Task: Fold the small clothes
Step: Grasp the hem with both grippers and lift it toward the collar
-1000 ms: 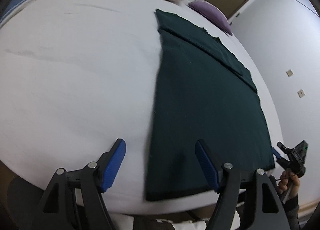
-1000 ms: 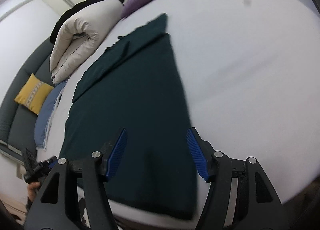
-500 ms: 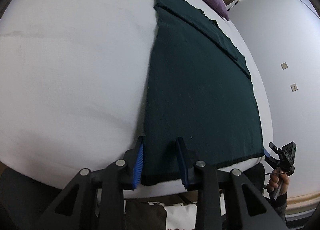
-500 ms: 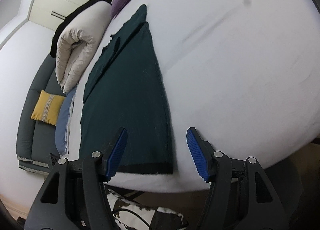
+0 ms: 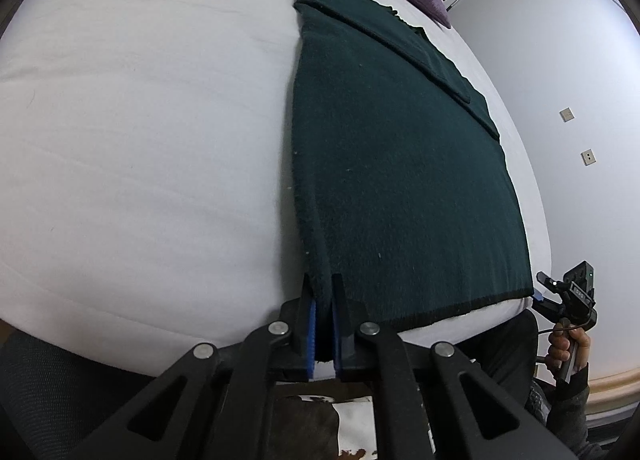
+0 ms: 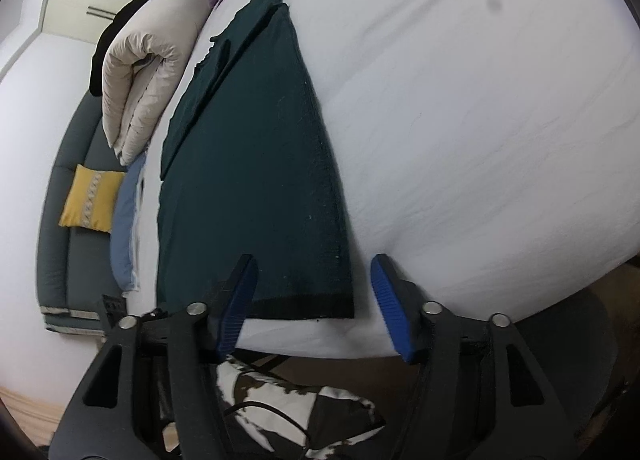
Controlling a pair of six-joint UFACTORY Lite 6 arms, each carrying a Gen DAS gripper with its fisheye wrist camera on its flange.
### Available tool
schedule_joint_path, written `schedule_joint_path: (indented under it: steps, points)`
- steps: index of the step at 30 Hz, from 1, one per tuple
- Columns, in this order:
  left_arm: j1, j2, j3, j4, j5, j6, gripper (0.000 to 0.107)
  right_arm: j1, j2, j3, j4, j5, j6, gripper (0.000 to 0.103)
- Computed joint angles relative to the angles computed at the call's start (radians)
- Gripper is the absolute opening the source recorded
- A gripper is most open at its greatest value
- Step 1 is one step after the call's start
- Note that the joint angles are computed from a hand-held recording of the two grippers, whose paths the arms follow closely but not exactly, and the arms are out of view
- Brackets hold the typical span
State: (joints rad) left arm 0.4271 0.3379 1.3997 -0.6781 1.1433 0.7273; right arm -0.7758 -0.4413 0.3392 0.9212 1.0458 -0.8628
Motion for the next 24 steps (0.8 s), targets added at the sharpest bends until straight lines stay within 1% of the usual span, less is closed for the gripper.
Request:
schedule_joint_path:
  steps: [3, 4, 5, 7, 10, 14, 17, 21, 24]
  points:
    - [0.015, -0.009, -0.01, -0.005, 0.006, 0.012, 0.007, 0.016, 0.052, 0.002, 0.029, -0.012, -0.025, 0.038]
    - [0.016, -0.013, -0.017, -0.009, 0.003, 0.013, 0.007, 0.01, 0.075, 0.003, 0.043, -0.012, -0.04, 0.03]
    - [0.02, -0.02, -0.022, -0.014, 0.003, 0.016, 0.006, 0.002, 0.082, 0.001, 0.047, -0.008, -0.048, 0.021]
    - [0.034, -0.026, -0.027, -0.025, 0.01, 0.029, 0.006, -0.004, 0.07, -0.012, 0.04, -0.019, -0.053, 0.007]
    - [0.056, -0.042, -0.035, -0.052, 0.034, 0.038, 0.006, -0.017, -0.017, -0.036, 0.033, 0.001, -0.041, 0.006]
    - [0.1, -0.069, -0.037, -0.108, 0.097, 0.047, 0.006, -0.09, -0.083, -0.015, 0.028, 0.083, -0.033, 0.006]
    - [0.122, -0.092, -0.034, -0.144, 0.134, 0.048, 0.006, -0.11, -0.106, 0.01, 0.028, 0.135, -0.022, 0.006]
    - [0.144, -0.097, -0.022, -0.208, 0.189, 0.032, 0.006, -0.082, -0.108, 0.029, 0.029, 0.145, 0.0, 0.006]
    - [0.147, -0.077, 0.007, -0.25, 0.226, 0.005, 0.006, -0.09, -0.083, 0.039, 0.068, 0.176, -0.005, 0.006]
